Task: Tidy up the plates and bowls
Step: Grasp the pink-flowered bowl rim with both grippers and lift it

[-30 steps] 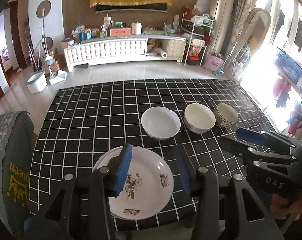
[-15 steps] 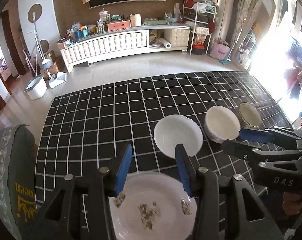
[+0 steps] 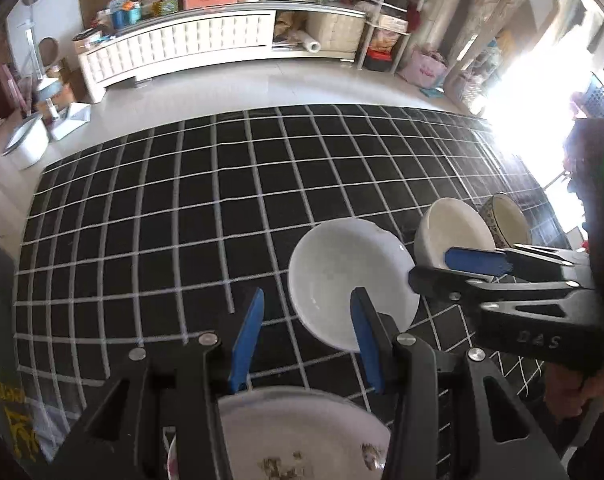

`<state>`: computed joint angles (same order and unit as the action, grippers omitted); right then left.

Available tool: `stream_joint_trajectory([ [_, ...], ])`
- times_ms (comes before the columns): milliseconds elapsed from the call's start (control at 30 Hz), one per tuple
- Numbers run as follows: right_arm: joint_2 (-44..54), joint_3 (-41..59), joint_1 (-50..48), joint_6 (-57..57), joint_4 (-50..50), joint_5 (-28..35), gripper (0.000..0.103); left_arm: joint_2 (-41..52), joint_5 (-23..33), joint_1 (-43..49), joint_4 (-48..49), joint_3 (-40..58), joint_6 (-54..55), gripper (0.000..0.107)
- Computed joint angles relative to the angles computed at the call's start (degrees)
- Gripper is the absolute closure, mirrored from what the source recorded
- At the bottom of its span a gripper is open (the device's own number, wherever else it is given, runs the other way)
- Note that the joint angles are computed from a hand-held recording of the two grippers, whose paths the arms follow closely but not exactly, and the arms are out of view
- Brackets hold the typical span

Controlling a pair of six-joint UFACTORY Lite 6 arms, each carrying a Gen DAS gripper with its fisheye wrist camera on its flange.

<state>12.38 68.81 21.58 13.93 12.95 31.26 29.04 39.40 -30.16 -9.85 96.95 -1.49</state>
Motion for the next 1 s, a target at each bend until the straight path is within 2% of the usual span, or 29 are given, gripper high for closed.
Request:
stream_joint_trajectory([
  [100,3.43,1.66,-0.89,-2.35,2.61,-0.14,0.049,4.60,1.10,0.15,0.73,4.01,-0.47,0.065],
  [167,5.25,2.57,-1.45,-2.79,3.20,0.09,0.056,7.23,1.96,0.42,0.30,6.24,-0.46,0.065],
  [333,6.60,3.43,-3.52,-5.84,6.61,0.55,0.058,12.52,3.99,1.18,-0.79,11.00,-0.62,0.065],
  [433,7.01,3.32,-3.79,-5.44,5.74,0.66,0.060,13.23,3.64,1.43,-1.37,10.76,-0.47,0.070],
  [567,8.19,3.37,-4.23,-6.64,6.61,1.17,0.073,14.77,4.38,1.21,-0.11,12.17,-1.82,0.081],
  [733,6.82,0.44,-5.48,-8.80,7.40,-0.60,0.080,14.84,4.61,0.76,0.43,11.87,-1.21,0.086],
  [1000,7.21,-0.03,-3.85,-3.53,0.37,-1.56,0.092,15.38,5.16,0.76,0.52,12.49,-1.65,0.098],
])
